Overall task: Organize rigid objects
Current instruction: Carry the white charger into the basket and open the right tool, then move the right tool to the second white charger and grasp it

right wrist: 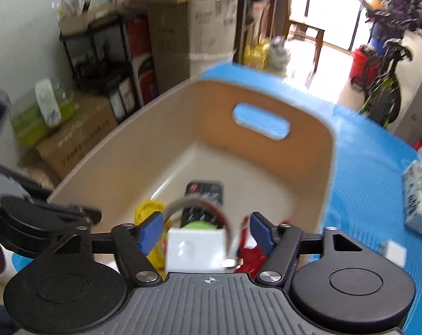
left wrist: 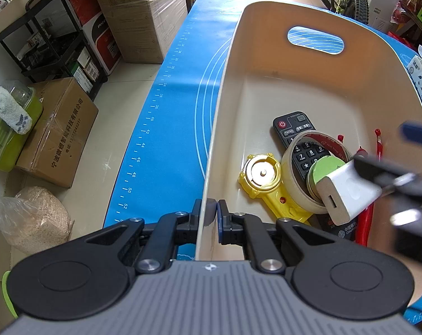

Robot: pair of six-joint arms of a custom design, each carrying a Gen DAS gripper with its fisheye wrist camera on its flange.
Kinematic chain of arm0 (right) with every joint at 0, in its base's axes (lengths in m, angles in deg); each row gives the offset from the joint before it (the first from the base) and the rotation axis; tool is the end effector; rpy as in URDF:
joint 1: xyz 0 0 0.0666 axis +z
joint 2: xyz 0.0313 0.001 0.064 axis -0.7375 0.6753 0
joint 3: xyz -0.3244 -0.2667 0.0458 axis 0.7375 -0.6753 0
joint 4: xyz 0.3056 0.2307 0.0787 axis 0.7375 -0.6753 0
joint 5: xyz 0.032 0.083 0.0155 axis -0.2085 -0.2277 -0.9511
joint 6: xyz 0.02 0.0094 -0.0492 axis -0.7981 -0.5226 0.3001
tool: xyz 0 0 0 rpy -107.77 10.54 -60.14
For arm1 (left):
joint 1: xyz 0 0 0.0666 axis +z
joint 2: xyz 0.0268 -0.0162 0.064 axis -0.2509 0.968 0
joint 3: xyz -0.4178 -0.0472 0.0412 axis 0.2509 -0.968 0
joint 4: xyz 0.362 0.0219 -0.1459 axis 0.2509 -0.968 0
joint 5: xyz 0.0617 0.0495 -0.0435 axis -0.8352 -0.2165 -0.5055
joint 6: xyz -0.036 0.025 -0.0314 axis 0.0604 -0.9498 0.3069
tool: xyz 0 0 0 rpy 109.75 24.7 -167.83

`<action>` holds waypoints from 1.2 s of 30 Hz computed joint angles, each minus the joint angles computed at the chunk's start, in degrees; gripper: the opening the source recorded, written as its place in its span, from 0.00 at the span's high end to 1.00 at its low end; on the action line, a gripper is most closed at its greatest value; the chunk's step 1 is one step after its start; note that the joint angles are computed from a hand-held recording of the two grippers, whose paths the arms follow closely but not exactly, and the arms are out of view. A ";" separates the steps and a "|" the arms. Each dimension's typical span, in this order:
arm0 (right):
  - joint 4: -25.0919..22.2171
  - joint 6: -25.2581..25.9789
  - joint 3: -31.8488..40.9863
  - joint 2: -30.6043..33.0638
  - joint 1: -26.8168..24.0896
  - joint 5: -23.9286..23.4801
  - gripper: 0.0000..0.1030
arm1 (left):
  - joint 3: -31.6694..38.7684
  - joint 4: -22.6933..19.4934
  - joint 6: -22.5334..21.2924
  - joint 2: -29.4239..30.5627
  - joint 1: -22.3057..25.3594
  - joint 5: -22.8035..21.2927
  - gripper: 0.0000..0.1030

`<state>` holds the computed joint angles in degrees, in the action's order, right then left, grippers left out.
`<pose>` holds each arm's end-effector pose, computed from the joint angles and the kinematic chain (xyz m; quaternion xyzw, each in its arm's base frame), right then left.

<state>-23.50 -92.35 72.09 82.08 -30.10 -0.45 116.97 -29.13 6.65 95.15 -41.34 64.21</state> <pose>0.4433 0.1302 0.4758 0.0408 0.9377 -0.0042 0.3451 0.4720 -0.2356 0.4375 0.2135 0.9554 -0.0062 0.2040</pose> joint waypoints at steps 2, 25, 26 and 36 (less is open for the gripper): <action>0.84 0.29 -0.71 -2.01 -1.17 0.92 0.14 | 0.02 -0.01 0.03 0.01 -0.01 0.01 0.89; 2.42 3.23 -12.71 -5.72 -21.76 3.42 0.04 | 0.03 -0.10 0.00 -0.01 -0.01 -0.08 0.89; 2.54 3.41 -12.77 -5.12 -21.84 3.66 0.04 | 0.01 -0.06 -0.01 -0.02 -0.02 -0.10 0.89; 3.86 1.00 -12.93 0.41 -23.45 5.55 0.04 | -0.13 0.01 -0.16 -0.09 0.00 -0.22 0.89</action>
<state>-19.64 -91.36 59.16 82.49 -53.55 5.10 116.84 -29.12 6.48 95.06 -41.34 63.99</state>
